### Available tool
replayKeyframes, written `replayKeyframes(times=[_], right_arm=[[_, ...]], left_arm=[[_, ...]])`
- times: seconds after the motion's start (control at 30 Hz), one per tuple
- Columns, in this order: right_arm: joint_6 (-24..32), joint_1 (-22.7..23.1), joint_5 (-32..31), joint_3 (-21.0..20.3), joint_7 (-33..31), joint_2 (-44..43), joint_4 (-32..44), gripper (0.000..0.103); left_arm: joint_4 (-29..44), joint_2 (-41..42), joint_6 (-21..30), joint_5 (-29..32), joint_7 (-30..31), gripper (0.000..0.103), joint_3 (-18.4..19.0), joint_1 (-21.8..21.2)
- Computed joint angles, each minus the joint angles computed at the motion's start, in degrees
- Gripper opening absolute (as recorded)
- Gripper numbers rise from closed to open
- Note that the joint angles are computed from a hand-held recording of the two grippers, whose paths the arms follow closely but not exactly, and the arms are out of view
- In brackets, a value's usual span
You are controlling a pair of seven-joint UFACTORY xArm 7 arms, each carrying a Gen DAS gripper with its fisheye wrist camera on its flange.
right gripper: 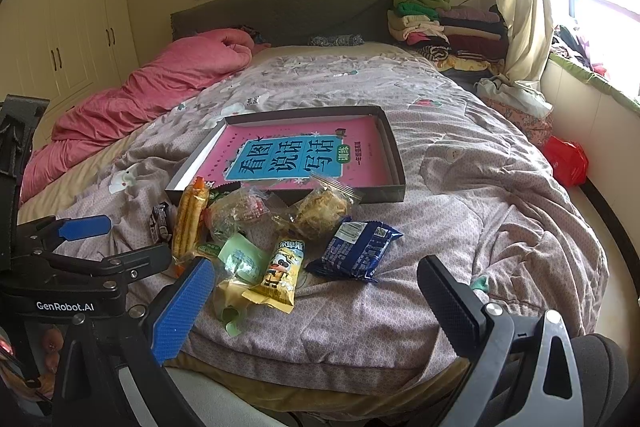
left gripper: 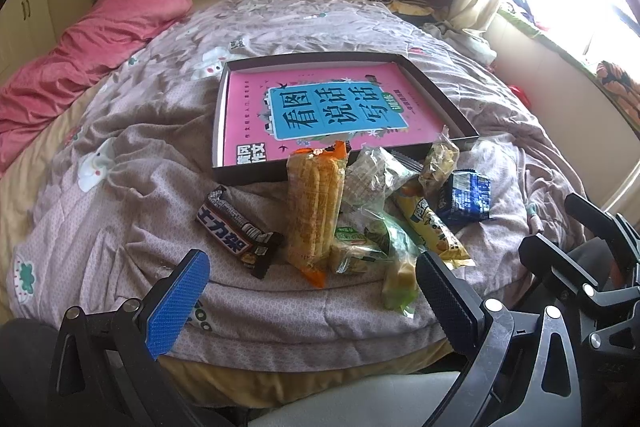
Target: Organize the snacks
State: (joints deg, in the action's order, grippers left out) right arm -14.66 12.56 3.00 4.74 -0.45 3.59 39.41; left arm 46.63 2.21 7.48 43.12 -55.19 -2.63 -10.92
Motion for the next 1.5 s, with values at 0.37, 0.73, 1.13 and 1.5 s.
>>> replayKeyframes(times=[0.37, 0.73, 1.13, 1.5], right_arm=[[-0.30, -0.43, -0.58, 0.22, 0.53, -0.07, -0.12, 0.102], [-0.40, -0.34, -0.54, 0.05, 0.68, 0.15, 0.10, 0.102], [-0.50, -0.43, -0.74, 0.12, 0.85, 0.16, 0.06, 0.102], [-0.13, -0.53, -1.57, 0.38, 1.37, 0.22, 0.05, 0.102]], left_arm=[[0.01, -0.01, -0.01, 0.38, -0.47, 0.103, -0.01, -0.04], [0.04, -0.07, 0.12, 0.56, -0.69, 0.103, -0.05, -0.12], [0.04, -0.08, 0.16, 0.63, -0.87, 0.103, -0.14, -0.08], [-0.63, -0.13, -0.46, -2.89, 2.12, 0.103, -0.14, 0.41]])
